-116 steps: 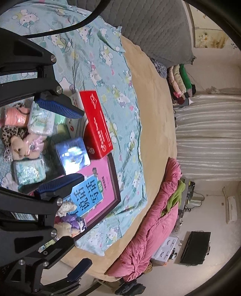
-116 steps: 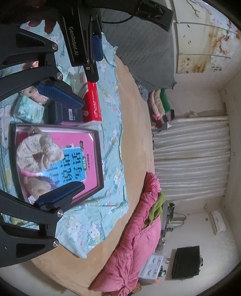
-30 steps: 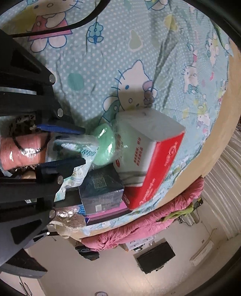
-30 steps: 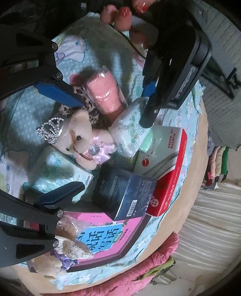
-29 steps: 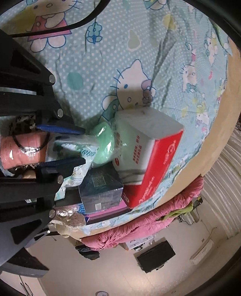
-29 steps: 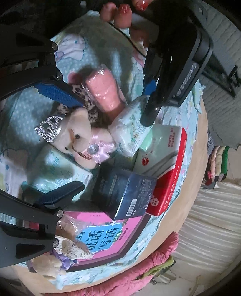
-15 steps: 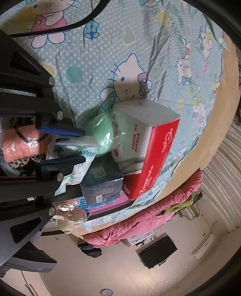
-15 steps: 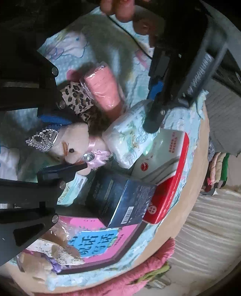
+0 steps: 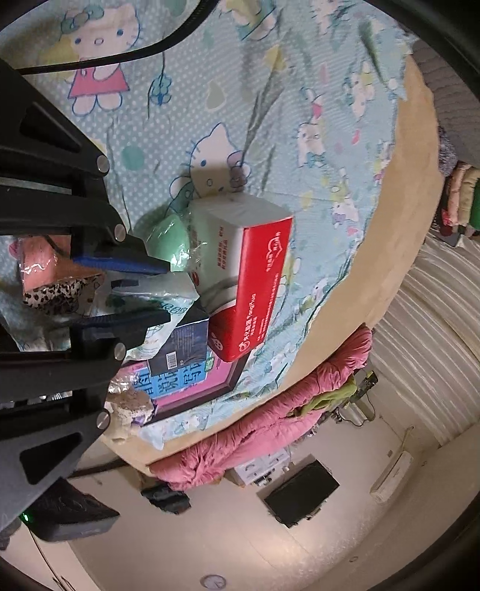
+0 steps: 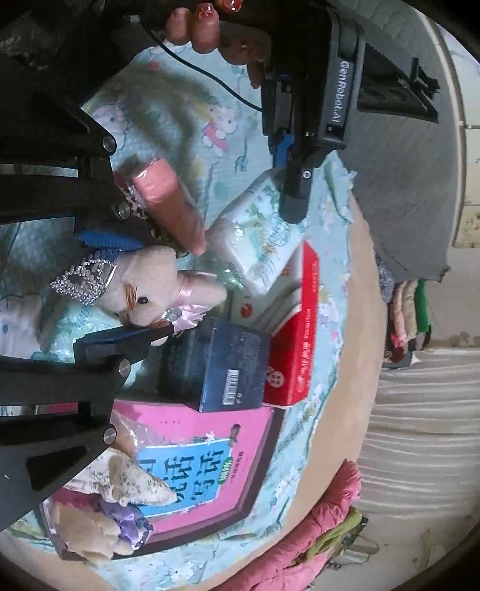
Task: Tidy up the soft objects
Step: 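Lift the packet with the left tool while the right tool carries the bunny toward the tray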
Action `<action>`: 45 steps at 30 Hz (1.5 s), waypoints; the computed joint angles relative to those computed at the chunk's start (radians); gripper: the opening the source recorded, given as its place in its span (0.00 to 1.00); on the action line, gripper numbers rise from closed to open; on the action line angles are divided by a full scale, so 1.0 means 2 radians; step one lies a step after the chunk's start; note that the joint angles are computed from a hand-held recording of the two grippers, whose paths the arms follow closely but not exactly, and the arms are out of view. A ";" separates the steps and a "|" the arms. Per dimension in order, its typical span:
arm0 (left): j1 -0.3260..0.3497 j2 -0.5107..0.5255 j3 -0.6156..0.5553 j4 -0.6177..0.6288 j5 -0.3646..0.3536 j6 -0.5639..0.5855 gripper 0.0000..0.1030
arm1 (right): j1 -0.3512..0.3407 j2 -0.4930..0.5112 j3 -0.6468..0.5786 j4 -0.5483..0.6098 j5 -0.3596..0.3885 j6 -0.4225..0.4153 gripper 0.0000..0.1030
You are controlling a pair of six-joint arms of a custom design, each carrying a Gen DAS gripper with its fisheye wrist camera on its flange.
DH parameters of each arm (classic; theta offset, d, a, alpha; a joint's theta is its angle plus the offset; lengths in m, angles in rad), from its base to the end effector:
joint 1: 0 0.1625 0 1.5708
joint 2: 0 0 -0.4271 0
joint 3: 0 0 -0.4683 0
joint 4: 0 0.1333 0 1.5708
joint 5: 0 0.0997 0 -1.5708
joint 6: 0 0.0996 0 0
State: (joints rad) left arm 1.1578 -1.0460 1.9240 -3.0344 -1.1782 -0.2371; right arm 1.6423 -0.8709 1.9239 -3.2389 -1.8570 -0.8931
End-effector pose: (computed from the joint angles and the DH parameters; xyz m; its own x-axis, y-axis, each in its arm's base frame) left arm -0.1027 -0.6614 0.1502 -0.9836 -0.0071 -0.1801 0.1064 0.7836 -0.6121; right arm 0.1509 -0.6343 0.0618 -0.5618 -0.5757 0.5941 -0.7911 0.5840 -0.1822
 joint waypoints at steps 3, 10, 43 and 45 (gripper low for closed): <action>-0.011 -0.004 0.004 -0.002 0.019 0.002 0.19 | 0.001 -0.008 0.008 -0.016 0.010 -0.002 0.34; -0.044 -0.008 0.007 -0.003 0.062 0.022 0.19 | -0.001 -0.032 0.021 -0.039 0.041 0.012 0.35; -0.123 0.057 -0.045 0.047 0.096 0.052 0.16 | -0.046 -0.126 0.051 -0.108 0.112 0.095 0.34; -0.125 0.064 -0.052 0.051 0.095 0.054 0.16 | -0.051 -0.131 0.051 -0.111 0.114 0.106 0.34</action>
